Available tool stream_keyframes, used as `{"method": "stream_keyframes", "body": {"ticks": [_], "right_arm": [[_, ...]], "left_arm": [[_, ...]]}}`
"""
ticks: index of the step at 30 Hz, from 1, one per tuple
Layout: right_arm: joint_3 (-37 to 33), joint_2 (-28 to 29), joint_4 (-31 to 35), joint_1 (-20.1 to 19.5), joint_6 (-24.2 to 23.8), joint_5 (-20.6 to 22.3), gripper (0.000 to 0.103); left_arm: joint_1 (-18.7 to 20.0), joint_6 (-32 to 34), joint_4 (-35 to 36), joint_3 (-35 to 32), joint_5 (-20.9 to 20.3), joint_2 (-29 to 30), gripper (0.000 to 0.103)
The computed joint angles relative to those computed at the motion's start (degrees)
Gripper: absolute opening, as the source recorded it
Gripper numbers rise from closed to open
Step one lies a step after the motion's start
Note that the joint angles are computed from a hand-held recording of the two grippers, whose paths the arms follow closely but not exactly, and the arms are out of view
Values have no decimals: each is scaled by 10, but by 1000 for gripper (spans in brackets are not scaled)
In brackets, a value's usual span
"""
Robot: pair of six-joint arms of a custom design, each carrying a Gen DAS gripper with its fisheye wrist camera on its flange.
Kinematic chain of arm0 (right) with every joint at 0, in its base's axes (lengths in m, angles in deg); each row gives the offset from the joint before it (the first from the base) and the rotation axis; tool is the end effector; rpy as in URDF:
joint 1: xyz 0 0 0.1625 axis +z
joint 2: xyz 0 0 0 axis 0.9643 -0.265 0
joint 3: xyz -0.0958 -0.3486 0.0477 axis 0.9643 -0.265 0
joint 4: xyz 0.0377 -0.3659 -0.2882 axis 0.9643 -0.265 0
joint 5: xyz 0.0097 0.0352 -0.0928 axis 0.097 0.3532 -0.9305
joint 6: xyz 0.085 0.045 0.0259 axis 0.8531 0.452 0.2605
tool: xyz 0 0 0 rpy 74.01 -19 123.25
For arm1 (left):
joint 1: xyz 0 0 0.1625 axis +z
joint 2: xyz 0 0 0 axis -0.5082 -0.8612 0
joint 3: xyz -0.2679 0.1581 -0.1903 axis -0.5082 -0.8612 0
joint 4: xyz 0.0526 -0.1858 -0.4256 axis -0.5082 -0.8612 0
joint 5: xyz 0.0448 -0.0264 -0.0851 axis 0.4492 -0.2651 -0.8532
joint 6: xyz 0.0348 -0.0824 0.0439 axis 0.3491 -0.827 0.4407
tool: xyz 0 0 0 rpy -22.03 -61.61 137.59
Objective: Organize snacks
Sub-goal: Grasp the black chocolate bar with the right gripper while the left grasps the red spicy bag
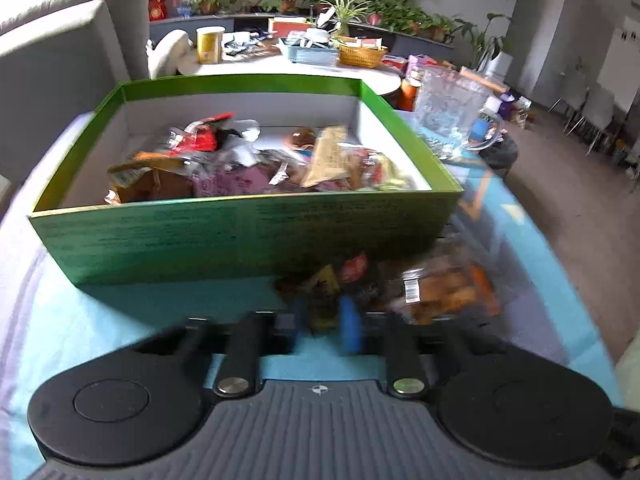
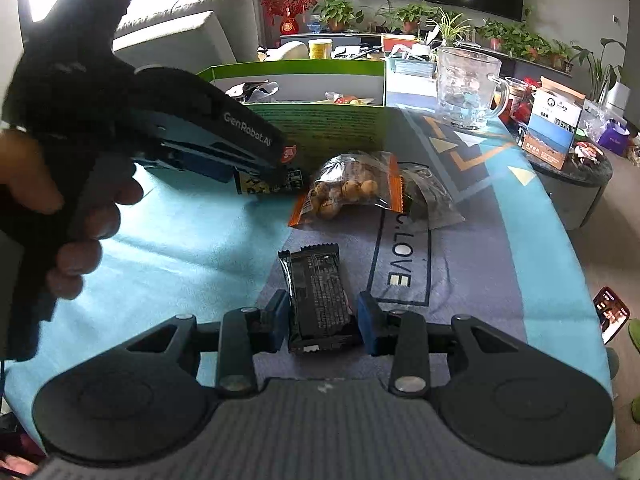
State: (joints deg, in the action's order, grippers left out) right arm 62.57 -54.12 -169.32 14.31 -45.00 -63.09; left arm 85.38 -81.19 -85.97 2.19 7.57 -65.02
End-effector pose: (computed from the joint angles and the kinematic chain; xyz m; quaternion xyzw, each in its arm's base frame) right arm 0.0907 -0.6084 0.1621 0.2416 -0.8663 0.3333 0.2831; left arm -0.2664 -0.7205 0.0234 0.2159 0.8911 -0.3074 0.2547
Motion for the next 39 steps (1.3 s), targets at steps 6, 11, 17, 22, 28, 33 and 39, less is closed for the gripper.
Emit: {"method": "stream_keyframes", "body": {"ticks": [6, 11, 17, 22, 28, 33, 39], "right_arm": [[-2, 2, -3, -3, 4, 9, 38], [1, -1, -4, -5, 3, 13, 39], [-1, 4, -8, -1, -1, 5, 39], [0, 5, -9, 2, -6, 1, 39], [1, 5, -7, 3, -5, 1, 39], [1, 6, -10, 3, -6, 1, 39], [4, 5, -12, 2, -8, 4, 39]], "left_arm": [[7, 23, -10, 39, -16, -41, 5], [16, 2, 8, 93, -20, -98, 5], [9, -11, 15, 129, 20, -124, 40], [8, -19, 11, 138, 12, -127, 42], [4, 15, -8, 136, -7, -115, 41], [13, 36, -12, 120, -112, -107, 41], [10, 69, -31, 73, -178, -69, 41]]}}
